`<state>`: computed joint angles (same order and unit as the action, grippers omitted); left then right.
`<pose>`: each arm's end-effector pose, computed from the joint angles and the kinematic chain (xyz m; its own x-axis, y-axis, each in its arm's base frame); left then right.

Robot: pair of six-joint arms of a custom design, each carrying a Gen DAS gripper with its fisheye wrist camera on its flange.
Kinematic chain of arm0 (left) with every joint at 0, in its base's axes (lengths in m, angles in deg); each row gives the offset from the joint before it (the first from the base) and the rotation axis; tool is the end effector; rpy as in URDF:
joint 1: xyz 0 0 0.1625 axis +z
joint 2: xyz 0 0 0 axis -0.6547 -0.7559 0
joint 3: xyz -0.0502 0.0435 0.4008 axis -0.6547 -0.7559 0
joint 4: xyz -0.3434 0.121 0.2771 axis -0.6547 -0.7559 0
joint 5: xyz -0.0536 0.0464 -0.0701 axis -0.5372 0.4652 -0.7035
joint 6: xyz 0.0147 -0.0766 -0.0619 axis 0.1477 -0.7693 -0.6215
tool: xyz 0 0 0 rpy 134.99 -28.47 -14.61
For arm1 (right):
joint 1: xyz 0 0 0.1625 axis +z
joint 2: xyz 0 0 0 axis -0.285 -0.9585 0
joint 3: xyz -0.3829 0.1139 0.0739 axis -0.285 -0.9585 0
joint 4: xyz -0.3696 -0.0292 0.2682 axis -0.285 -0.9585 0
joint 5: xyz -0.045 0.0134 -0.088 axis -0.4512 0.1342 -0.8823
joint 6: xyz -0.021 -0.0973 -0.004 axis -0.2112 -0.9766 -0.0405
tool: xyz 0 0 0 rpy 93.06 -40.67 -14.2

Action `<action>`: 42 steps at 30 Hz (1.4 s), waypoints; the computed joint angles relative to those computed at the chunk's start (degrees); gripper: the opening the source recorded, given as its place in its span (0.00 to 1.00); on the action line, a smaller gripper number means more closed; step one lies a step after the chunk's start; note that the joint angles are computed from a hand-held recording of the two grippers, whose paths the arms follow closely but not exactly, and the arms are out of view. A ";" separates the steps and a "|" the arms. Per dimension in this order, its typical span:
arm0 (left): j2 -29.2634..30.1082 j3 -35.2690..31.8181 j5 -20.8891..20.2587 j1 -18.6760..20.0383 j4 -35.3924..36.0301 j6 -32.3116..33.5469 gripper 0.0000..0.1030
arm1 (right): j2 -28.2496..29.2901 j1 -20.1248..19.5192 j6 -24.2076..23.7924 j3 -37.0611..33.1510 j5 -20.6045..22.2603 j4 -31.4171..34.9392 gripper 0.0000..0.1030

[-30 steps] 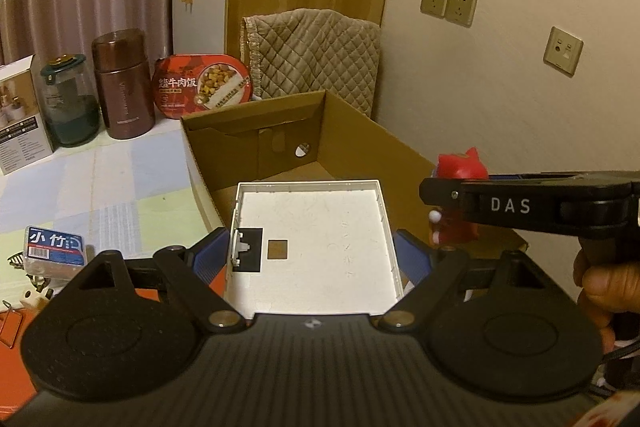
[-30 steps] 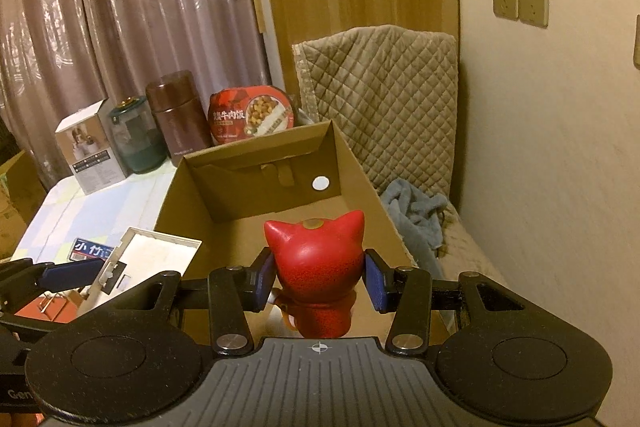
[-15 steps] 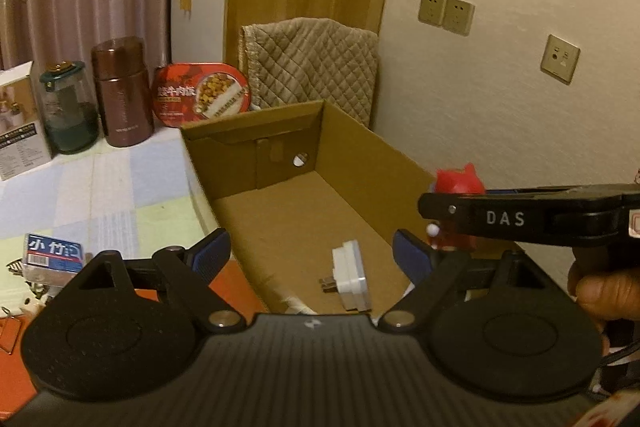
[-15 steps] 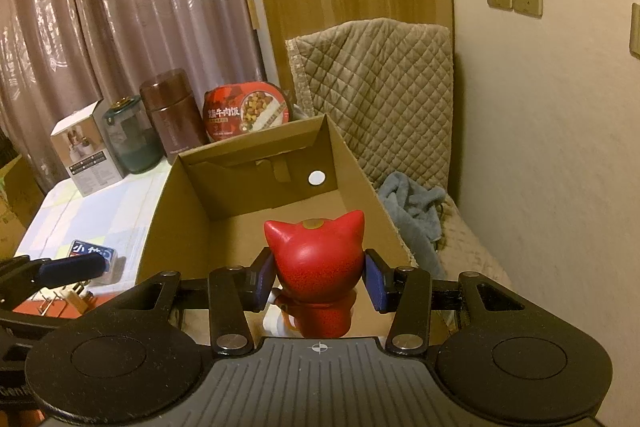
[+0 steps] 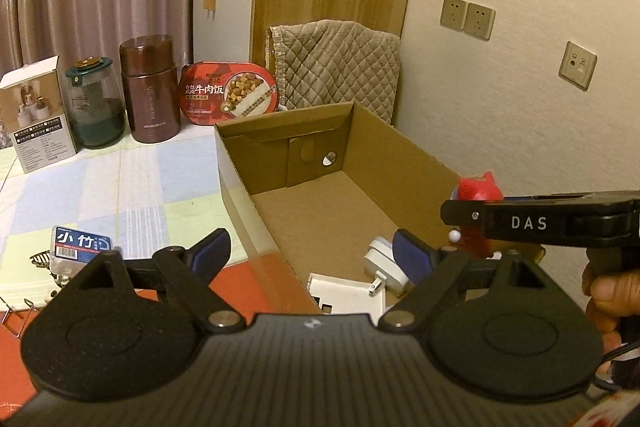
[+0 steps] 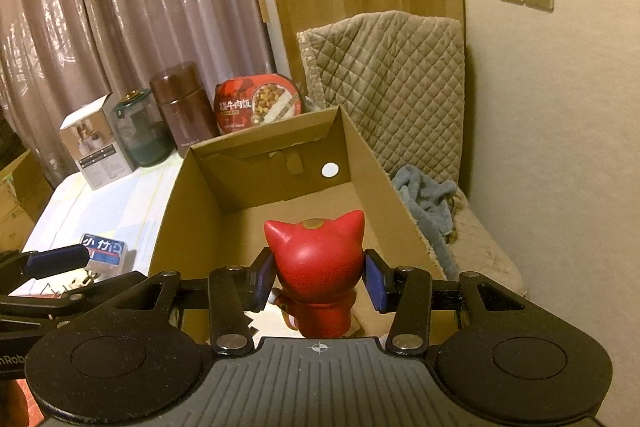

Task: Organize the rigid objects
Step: 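Lower the white tray into the box and open the left tool, then lower the red cat figurine into the box and open the right tool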

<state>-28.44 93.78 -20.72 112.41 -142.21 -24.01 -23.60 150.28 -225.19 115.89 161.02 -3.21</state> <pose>0.0140 -0.4239 0.3240 -0.5713 0.6972 -0.4330 0.8202 0.4655 -0.3327 0.3920 -0.3488 -0.0499 -0.7907 0.2889 0.5397 -0.3152 0.5636 -0.7636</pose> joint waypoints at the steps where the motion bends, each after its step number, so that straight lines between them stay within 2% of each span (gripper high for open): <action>1: 0.01 0.01 -0.05 0.04 0.03 -0.06 0.83 | 0.16 -0.03 0.33 -0.16 -0.13 0.40 0.42; 14: 0.07 -0.36 -0.29 0.68 0.53 0.07 0.83 | 0.36 -0.51 1.53 -0.29 -2.45 1.46 0.42; 21: 0.25 -0.60 0.06 1.06 0.15 0.15 0.83 | -0.41 -1.35 2.39 0.50 -6.49 1.05 0.42; 28: 0.27 -1.06 0.06 1.80 0.15 0.20 0.83 | -2.06 -1.69 -0.03 2.43 -9.35 -3.93 0.43; 33: 0.47 -1.74 0.09 2.52 0.05 0.29 0.83 | -3.28 -1.02 -3.59 3.95 -7.50 -9.62 0.51; 42: 0.30 -2.30 -0.13 3.37 0.27 0.68 0.83 | -2.56 -0.92 -3.01 2.96 -7.03 -8.07 0.51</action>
